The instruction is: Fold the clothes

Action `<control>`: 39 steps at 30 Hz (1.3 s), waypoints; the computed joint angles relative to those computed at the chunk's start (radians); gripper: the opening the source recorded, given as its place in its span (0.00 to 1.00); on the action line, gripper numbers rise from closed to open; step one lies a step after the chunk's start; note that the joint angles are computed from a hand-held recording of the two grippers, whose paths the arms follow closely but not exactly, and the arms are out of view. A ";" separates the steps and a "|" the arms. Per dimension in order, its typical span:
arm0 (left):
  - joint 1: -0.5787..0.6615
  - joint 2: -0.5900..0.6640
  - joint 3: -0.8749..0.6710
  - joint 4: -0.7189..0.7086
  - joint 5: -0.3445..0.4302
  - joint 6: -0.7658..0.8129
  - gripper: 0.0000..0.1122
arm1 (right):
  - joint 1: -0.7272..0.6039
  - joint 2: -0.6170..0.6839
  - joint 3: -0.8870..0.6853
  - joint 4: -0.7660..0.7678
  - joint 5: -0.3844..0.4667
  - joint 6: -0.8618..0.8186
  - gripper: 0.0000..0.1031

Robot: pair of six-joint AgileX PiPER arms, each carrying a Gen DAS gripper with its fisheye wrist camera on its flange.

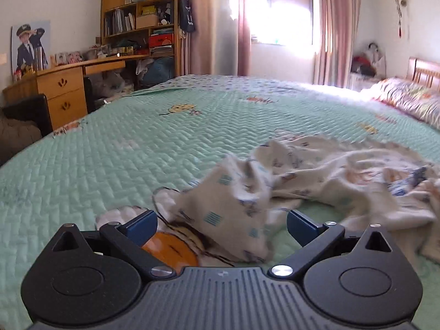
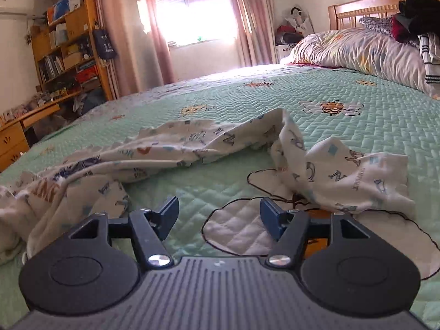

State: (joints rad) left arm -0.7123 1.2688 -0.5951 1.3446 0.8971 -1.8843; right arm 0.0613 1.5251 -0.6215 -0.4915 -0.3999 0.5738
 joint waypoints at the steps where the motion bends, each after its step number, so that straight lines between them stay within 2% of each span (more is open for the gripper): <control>1: 0.034 0.007 -0.009 0.018 -0.036 0.037 0.90 | 0.007 0.006 -0.003 0.010 -0.001 -0.018 0.65; 3: 0.106 0.036 -0.037 0.045 -0.139 0.113 0.90 | 0.013 0.018 -0.010 0.008 0.003 -0.027 0.65; 5: 0.170 0.096 -0.085 0.023 -0.241 0.235 0.87 | -0.001 0.021 -0.014 -0.048 0.002 0.035 0.65; 7: 0.224 0.138 -0.142 -0.063 -0.310 0.406 0.62 | -0.010 0.020 -0.014 -0.087 -0.003 0.078 0.66; 8: 0.248 0.148 -0.180 -0.118 -0.318 0.503 0.34 | -0.011 0.022 -0.014 -0.093 -0.004 0.082 0.67; 9: 0.270 0.153 -0.230 -0.163 -0.296 0.598 0.14 | -0.012 0.024 -0.014 -0.099 -0.006 0.086 0.68; 11: 0.305 0.166 -0.355 -0.149 -0.209 0.720 0.13 | -0.009 0.021 -0.007 -0.092 -0.008 0.078 0.68; 12: 0.316 0.179 -0.426 -0.113 -0.162 0.768 0.14 | -0.010 0.023 -0.010 -0.103 -0.009 0.088 0.69; 13: 0.321 0.199 -0.498 -0.079 -0.111 0.833 0.20 | -0.012 0.024 -0.013 -0.116 -0.008 0.100 0.71; 14: 0.324 0.224 -0.570 -0.048 -0.063 0.910 0.39 | -0.013 0.026 -0.016 -0.130 -0.008 0.111 0.72; 15: 0.328 0.259 -0.643 -0.035 -0.009 1.004 0.74 | -0.014 0.026 -0.018 -0.138 -0.007 0.120 0.72; 16: 0.331 0.298 -0.692 -0.012 0.050 1.076 0.87 | -0.015 0.027 -0.020 -0.144 -0.007 0.127 0.73; 17: 0.331 0.325 -0.709 0.037 0.108 1.108 0.90 | -0.018 0.028 -0.022 -0.157 -0.008 0.142 0.73; 18: 0.333 0.343 -0.709 0.067 0.165 1.108 0.86 | -0.024 0.029 -0.024 -0.178 -0.011 0.168 0.73; 20: 0.358 0.327 -0.673 0.008 0.195 1.043 0.83 | -0.039 0.032 -0.030 -0.228 -0.020 0.226 0.73; 21: 0.372 0.296 -0.642 -0.062 0.170 1.000 0.80 | -0.048 0.034 -0.034 -0.254 -0.027 0.258 0.73; 23: 0.389 0.204 -0.538 -0.216 0.062 0.927 0.79 | -0.055 0.039 -0.040 -0.282 -0.033 0.294 0.73; 24: 0.404 0.163 -0.485 -0.308 -0.013 0.905 0.79 | -0.057 0.041 -0.042 -0.290 -0.034 0.304 0.74; 27: 0.479 0.082 -0.317 -0.608 -0.309 0.897 0.79 | -0.053 0.042 -0.043 -0.287 -0.031 0.298 0.75; 28: 0.496 0.094 -0.300 -0.676 -0.377 0.906 0.79 | -0.053 0.043 -0.044 -0.287 -0.031 0.297 0.75; 32: 0.555 0.217 -0.302 -0.782 -0.617 0.798 0.79 | -0.054 0.043 -0.039 -0.276 -0.038 0.281 0.75; 33: 0.566 0.259 -0.342 -0.831 -0.649 0.810 0.80 | -0.055 0.043 -0.037 -0.273 -0.040 0.278 0.75; 35: 0.586 0.342 -0.445 -1.011 -0.664 0.944 0.83 | -0.054 0.043 -0.035 -0.267 -0.041 0.270 0.75; 36: 0.596 0.383 -0.501 -1.103 -0.643 1.025 0.88 | -0.052 0.043 -0.035 -0.263 -0.041 0.265 0.76; 37: 0.603 0.426 -0.560 -1.154 -0.605 1.073 0.89 | -0.051 0.045 -0.036 -0.261 -0.040 0.259 0.77; 39: 0.608 0.502 -0.659 -1.147 -0.555 1.059 0.91 | -0.045 0.046 -0.040 -0.258 -0.033 0.249 0.78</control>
